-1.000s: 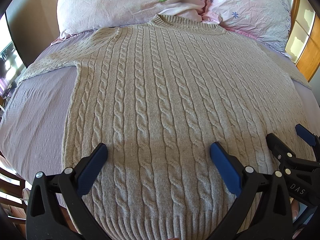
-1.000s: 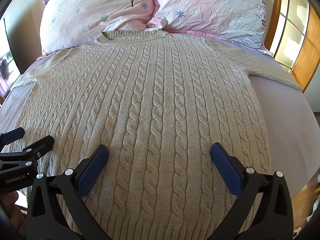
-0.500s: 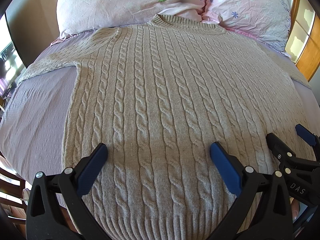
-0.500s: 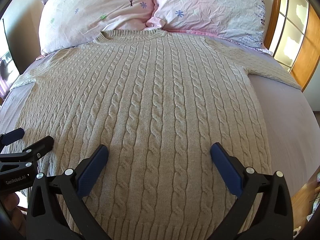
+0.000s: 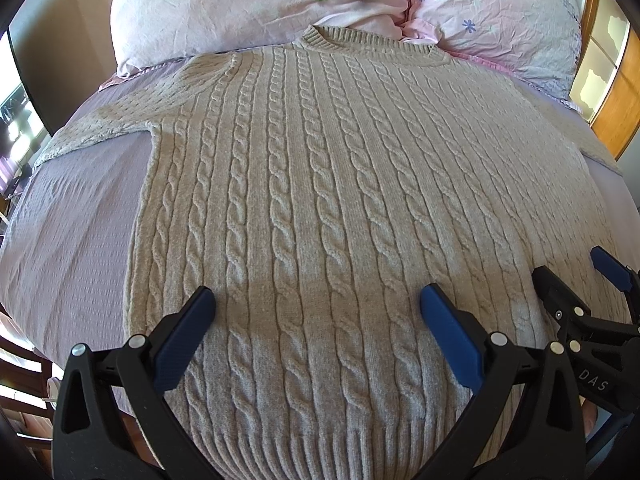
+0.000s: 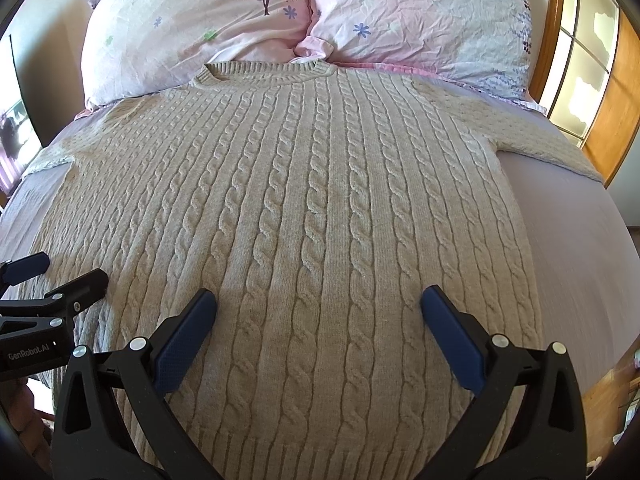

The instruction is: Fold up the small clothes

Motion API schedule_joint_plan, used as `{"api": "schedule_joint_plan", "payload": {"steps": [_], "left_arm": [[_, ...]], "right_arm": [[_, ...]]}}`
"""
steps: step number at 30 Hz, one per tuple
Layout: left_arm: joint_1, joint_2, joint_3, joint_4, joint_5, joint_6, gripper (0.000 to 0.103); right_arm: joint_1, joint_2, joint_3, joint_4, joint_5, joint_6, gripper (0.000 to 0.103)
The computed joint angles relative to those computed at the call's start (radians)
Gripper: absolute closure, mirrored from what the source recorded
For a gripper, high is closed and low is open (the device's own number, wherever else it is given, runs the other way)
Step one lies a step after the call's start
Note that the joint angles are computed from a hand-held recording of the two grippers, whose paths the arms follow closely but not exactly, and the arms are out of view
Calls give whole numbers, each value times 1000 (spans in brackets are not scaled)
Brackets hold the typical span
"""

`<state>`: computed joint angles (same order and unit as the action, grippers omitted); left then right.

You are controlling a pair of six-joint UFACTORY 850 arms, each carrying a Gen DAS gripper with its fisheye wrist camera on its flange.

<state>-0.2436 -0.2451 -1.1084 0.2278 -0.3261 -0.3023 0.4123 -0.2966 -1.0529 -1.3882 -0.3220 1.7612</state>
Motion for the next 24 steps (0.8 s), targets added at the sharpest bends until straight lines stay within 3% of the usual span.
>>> {"api": "schedule_joint_plan", "payload": {"steps": [10,16,20,22,24], "left_arm": [[2,10,18,22,26,-17,2],[-1,12,16,12,19,-4,2],[4,14,24,-14,43,46,2],[7,10,17,-43,42,105,2],[26,0,-3,-190,36,266,2]], "right_arm": [[-7,18,20,-69,19,35,1],[-25,21,18,-86,75,-18,1],[-68,38,33,-258,169,105,1],[-129,66,38,-369,178,293,1],[-221,99,36,-478,190,502,1]]}}
